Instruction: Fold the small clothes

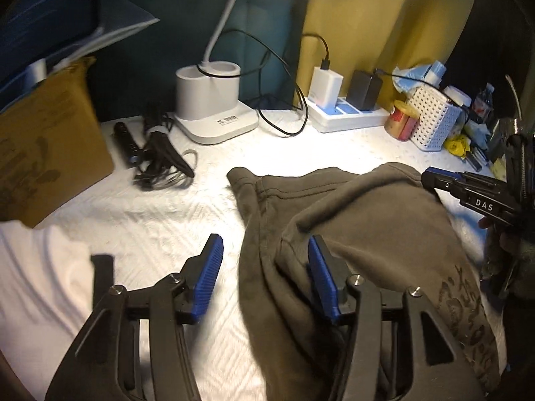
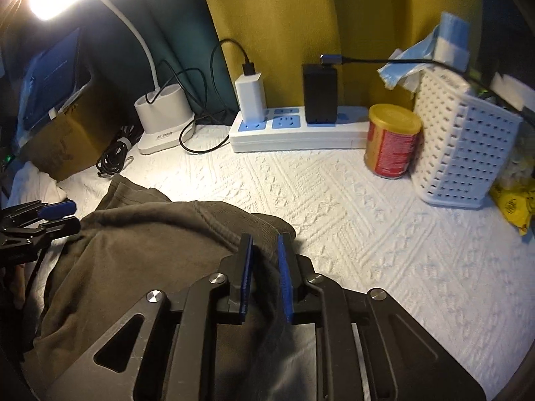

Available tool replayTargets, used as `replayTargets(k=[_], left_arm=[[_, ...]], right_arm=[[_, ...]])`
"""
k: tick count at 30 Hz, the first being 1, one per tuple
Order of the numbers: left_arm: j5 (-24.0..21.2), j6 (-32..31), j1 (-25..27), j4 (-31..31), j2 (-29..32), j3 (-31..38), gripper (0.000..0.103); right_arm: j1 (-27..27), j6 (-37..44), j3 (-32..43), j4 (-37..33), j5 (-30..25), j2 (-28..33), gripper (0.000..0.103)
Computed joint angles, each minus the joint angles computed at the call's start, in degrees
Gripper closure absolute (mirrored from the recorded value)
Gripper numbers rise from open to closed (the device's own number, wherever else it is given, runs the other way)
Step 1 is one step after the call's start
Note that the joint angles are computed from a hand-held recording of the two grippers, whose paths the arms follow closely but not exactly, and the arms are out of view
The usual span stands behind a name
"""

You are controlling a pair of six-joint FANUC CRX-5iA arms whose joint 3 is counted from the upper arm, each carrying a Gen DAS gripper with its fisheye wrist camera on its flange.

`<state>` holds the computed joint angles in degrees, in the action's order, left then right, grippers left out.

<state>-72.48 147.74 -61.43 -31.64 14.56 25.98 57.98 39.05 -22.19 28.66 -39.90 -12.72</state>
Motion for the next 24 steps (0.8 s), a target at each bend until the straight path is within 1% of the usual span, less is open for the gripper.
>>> replayTargets(k=[2, 3, 4, 6, 9, 15, 24], left_arm=[[0.0, 0.7, -0.9, -0.6, -0.6, -0.3, 0.050], [0.0, 1.2, -1.5, -0.8, -1.0, -0.5, 0.050], [0.0, 1.5, -2.1, -1.0, -1.3, -0.7, 0.050], [-0.1, 2.2, -3.2, -1.3, -1.6, -0.8, 0.050], [0.6, 3.2, -4.7, -1.6, -2.3, -1.5, 0.050], [0.6, 6.7, -7.9, -2.5, -2.8, -2.1, 0.050], [2.4, 11.4, -11.1, -1.0, -2.9, -4.0, 0.050]], right_arm=[[1.1, -2.1, -1.3, 1.8, -0.5, -1.3, 0.085], [1.7, -3.1, -1.9, 2.6, -0.9, -2.1, 0.083], [2.4, -4.1, -2.6, 3.4, -1.5, -2.9, 0.078], [3.7, -5.9, -3.4, 4.6, -2.3, -4.1, 0.073], [5.4, -8.4, -4.9, 6.3, -3.7, -6.1, 0.073], [10.0, -13.1, -7.7, 9.4, -7.1, -9.9, 0.073], [18.0, -20.4, -12.5, 12.9, -12.5, -15.6, 0.073]])
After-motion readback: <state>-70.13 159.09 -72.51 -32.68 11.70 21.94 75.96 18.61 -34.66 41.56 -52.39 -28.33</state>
